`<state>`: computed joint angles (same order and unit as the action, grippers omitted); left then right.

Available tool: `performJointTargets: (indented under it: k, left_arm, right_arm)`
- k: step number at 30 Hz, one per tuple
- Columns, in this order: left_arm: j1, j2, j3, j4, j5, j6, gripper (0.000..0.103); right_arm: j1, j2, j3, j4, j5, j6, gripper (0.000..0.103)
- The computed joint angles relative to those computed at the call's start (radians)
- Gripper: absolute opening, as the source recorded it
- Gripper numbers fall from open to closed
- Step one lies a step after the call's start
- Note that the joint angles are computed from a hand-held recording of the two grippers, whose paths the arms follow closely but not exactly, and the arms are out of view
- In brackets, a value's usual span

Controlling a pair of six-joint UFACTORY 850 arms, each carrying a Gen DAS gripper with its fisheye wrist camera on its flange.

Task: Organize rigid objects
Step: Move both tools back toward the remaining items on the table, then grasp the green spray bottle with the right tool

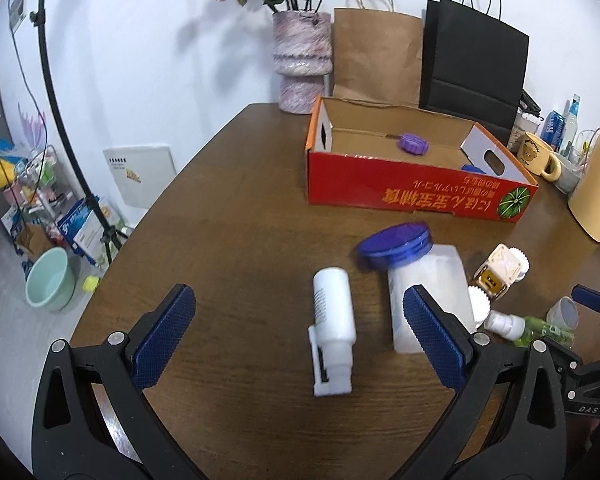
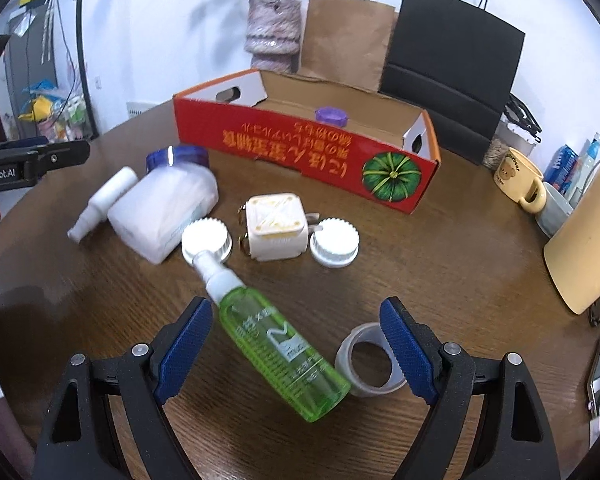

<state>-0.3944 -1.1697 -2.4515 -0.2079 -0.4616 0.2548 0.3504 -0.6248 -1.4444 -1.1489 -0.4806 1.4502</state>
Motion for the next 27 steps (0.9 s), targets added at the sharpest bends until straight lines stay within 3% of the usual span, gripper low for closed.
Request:
performJointTargets:
  k: [14, 17, 25, 27]
  left_arm:
    - [0.019, 0.118, 0.223, -0.054, 0.097, 0.037, 0.103]
    - [0.021, 0.131, 0.246, -0.073, 0.108, 0.053, 0.103]
    - [0.029, 0.162, 0.303, -0.146, 0.131, 0.128, 0.103]
    - [0.033, 0.166, 0.310, -0.169, 0.132, 0.148, 0.103]
  right_arm:
    - [-0.006, -0.038, -0.026, 0.062, 0.057, -0.170, 0.090]
    - [-0.007, -0.054, -0.042, 0.110, 0.066, -0.225, 0.077]
    - [-0.021, -0.066, -0.058, 0.196, 0.119, -0.276, 0.064]
    - [-0.027, -0.066, -0.060, 0.232, 0.135, -0.291, 0.050]
